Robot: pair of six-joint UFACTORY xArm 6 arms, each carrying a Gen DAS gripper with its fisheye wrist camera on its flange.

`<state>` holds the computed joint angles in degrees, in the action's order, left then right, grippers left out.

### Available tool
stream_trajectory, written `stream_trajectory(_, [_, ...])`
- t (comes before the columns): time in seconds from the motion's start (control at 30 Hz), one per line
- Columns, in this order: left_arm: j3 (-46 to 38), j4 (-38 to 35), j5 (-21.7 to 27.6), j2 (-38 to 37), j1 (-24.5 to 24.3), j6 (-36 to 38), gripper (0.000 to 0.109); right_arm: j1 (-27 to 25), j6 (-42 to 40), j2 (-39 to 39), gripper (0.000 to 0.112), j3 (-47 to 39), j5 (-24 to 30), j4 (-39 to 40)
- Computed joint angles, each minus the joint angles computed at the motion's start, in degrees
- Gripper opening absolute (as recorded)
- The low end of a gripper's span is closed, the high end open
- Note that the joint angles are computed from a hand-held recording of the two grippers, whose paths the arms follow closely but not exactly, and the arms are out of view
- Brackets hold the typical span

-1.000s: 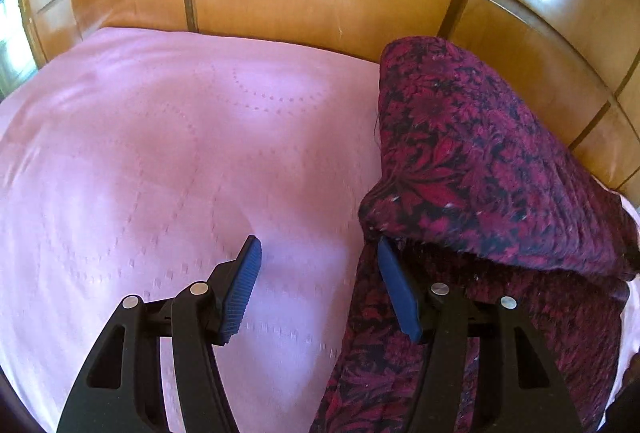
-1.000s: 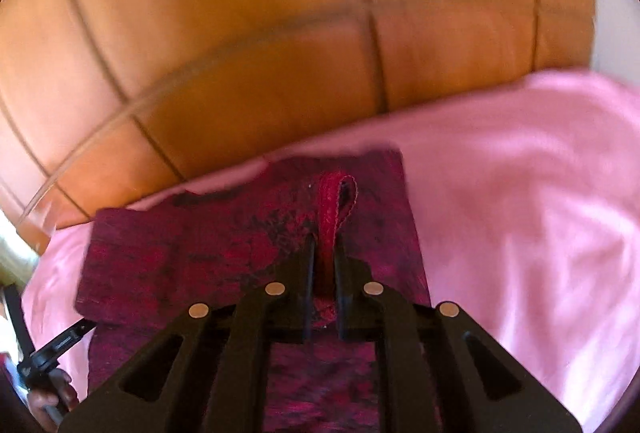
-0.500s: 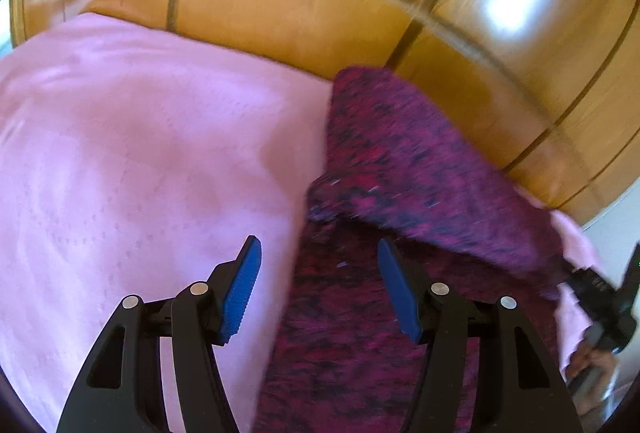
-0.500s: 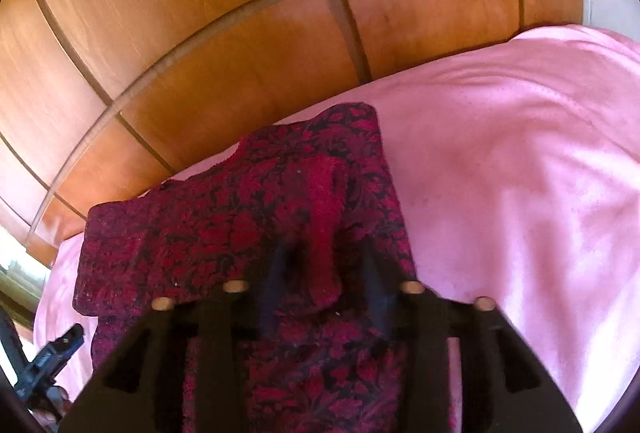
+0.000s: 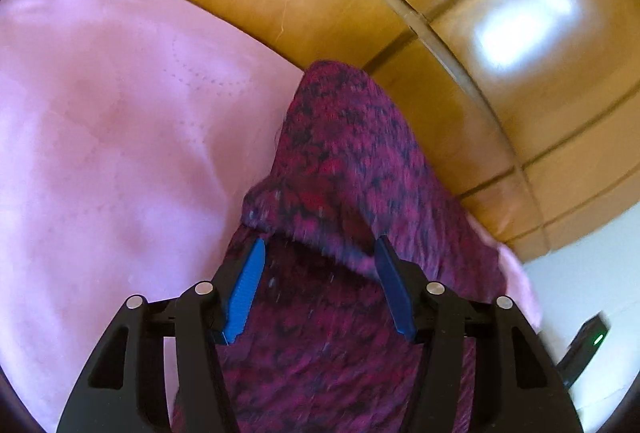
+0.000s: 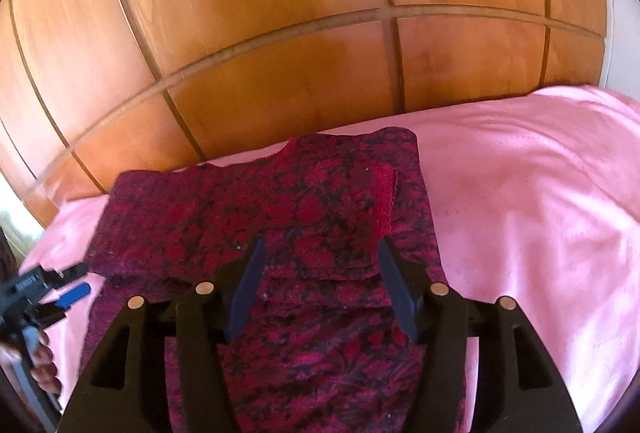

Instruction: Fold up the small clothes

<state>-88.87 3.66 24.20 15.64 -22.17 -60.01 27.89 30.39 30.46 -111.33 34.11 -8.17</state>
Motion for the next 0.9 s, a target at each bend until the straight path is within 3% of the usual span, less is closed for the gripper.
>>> stream_trajectory(0.03, [-0.29,-3.28,-1.45,0.85,0.49,0.72,0.056,0.00,-0.27,1.54,0.058,-2.12,0.88,0.31])
stream_trajectory(0.1, [-0.51,-8.85,-3.73,2.15,1.22,1.74,0.034,0.09,-0.07,3.83,0.058,-5.54,2.79,0.24])
stream_trajectory(0.17, [-0.15,-9.76,-5.54,2.58,1.42,2.41,0.020,0.12,-0.06,4.82,0.059,-6.85,3.41,-0.21])
stream_trajectory(0.27, [2.51,-0.91,-7.24,0.69,1.24,-3.43,0.014,0.48,-0.59,6.18,0.059,-8.60,4.38,-0.34])
stream_trajectory(0.37, [5.11,7.57,-6.17,-1.14,0.88,-9.76,0.014,1.36,-1.69,6.37,0.059,-8.14,4.45,-1.20])
stream_trajectory(0.47, [2.22,9.50,-0.28,0.31,0.67,-8.65,0.015,2.27,-1.25,7.66,0.059,-9.26,5.74,-4.55])
stream_trajectory(0.53, [-2.51,11.06,6.03,2.22,-0.03,-6.93,0.019,2.39,-1.03,8.76,0.059,-10.43,6.33,-5.12])
stream_trajectory(0.6, [-4.15,12.21,9.14,2.01,-0.55,-6.29,0.023,2.44,-0.45,9.63,0.059,-11.55,6.76,-5.61])
stream_trajectory(0.83, [2.21,21.31,8.61,-5.75,-0.95,-9.81,0.024,2.28,1.33,8.87,0.059,-9.62,4.61,-5.85])
stream_trajectory(0.87, [2.11,20.16,7.98,-5.80,-0.36,-8.40,0.030,2.27,1.47,8.77,0.060,-9.44,4.42,-5.82])
stream_trajectory(0.9, [1.31,17.47,7.35,-5.27,0.31,-5.59,0.053,2.30,1.72,8.50,0.060,-9.03,4.23,-5.97])
